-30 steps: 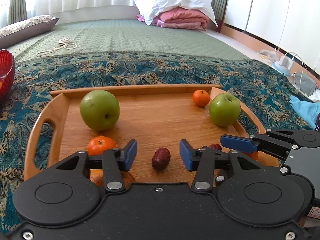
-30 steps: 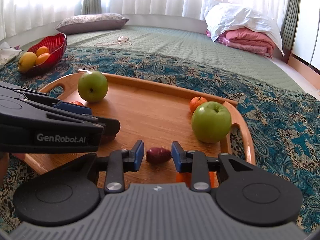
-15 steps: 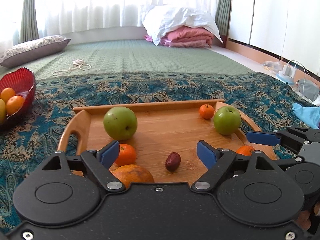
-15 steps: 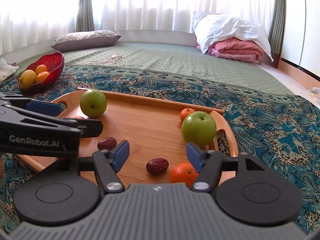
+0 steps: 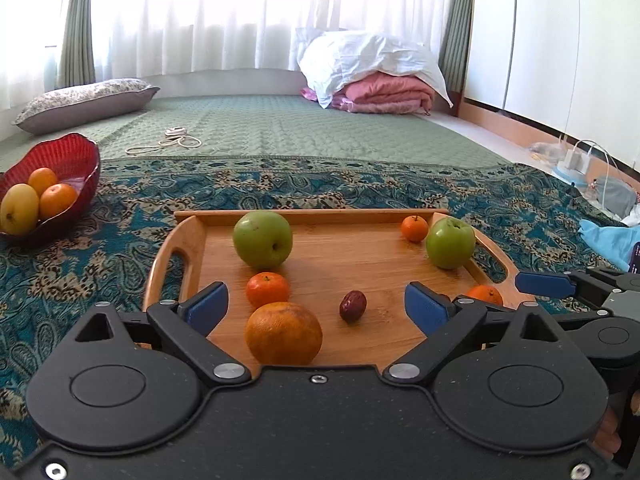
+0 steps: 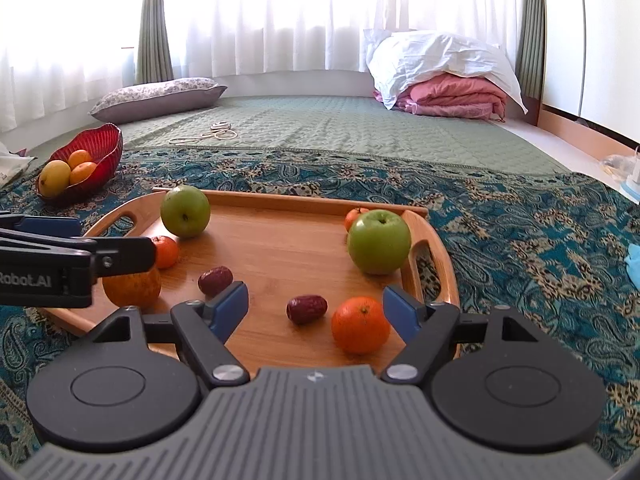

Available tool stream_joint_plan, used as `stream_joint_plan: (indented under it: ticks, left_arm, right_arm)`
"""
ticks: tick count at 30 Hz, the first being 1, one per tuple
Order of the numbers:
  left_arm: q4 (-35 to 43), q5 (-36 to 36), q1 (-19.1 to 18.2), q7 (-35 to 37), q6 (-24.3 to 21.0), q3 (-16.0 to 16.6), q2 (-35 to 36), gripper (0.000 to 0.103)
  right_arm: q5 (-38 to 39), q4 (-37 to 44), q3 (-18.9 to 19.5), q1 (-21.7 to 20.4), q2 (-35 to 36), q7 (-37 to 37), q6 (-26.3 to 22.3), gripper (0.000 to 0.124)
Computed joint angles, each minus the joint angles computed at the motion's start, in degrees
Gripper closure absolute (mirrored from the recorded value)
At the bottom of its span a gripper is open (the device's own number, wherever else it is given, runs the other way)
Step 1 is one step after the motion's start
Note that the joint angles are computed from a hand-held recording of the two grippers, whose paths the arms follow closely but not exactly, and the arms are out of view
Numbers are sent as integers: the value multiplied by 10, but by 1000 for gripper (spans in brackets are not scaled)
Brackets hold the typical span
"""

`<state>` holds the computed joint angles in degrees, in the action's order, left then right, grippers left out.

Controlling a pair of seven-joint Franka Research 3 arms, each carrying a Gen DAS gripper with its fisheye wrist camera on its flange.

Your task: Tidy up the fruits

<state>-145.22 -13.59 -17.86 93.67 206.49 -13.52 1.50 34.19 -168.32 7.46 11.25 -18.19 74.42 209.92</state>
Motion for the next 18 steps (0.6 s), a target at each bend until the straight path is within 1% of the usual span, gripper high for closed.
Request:
stream_joint_plan:
  ticks: [5,13,18]
  left_arm:
    - [-23,-8,2,-6,11,-6,-15,7]
    - [-61,-37,7,-14,30,-20,-31,7]
    - [-79,-74,5,9,44,-33,-33,6]
  right_arm:
    - [22,-13,13,1,-9,1,6,38]
    - [60,-35,29,15,-16,0,28,37]
    - [92,-43,41,26,-14,-3,45,37]
